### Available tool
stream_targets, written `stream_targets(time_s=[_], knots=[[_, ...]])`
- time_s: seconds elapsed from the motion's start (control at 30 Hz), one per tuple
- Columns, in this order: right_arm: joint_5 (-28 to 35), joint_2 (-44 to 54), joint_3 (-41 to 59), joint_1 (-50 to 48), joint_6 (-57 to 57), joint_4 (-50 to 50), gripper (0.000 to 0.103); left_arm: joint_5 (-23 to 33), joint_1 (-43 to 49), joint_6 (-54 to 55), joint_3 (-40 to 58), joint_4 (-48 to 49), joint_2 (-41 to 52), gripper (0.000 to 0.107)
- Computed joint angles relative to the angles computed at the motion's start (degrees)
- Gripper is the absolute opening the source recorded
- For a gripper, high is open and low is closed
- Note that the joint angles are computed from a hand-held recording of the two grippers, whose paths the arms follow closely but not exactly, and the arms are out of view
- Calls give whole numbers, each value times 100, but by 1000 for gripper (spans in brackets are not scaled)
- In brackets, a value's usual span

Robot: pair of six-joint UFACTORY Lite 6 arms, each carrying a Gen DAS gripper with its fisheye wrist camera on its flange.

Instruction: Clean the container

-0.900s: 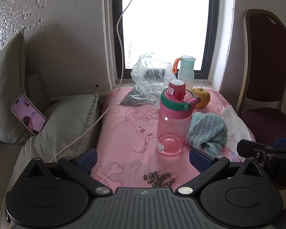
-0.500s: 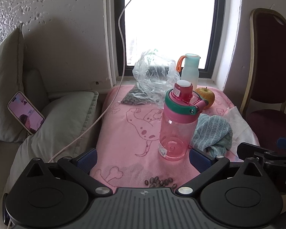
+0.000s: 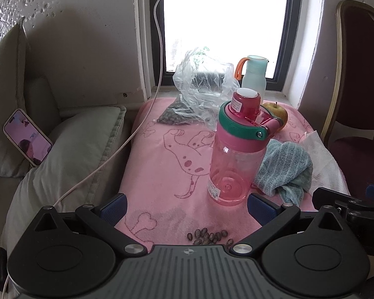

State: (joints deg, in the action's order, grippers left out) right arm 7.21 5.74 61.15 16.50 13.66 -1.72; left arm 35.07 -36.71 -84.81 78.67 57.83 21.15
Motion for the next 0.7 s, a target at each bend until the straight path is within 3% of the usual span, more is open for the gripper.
stream_targets(time_s=[0.2,0.7], knots=[[-21,183,118,-11,117,-157,103,35,-2,25,43,-58,76,102],[-17,202,57,-126,-941,952,103,91,-19,186,227,-167,215,102]])
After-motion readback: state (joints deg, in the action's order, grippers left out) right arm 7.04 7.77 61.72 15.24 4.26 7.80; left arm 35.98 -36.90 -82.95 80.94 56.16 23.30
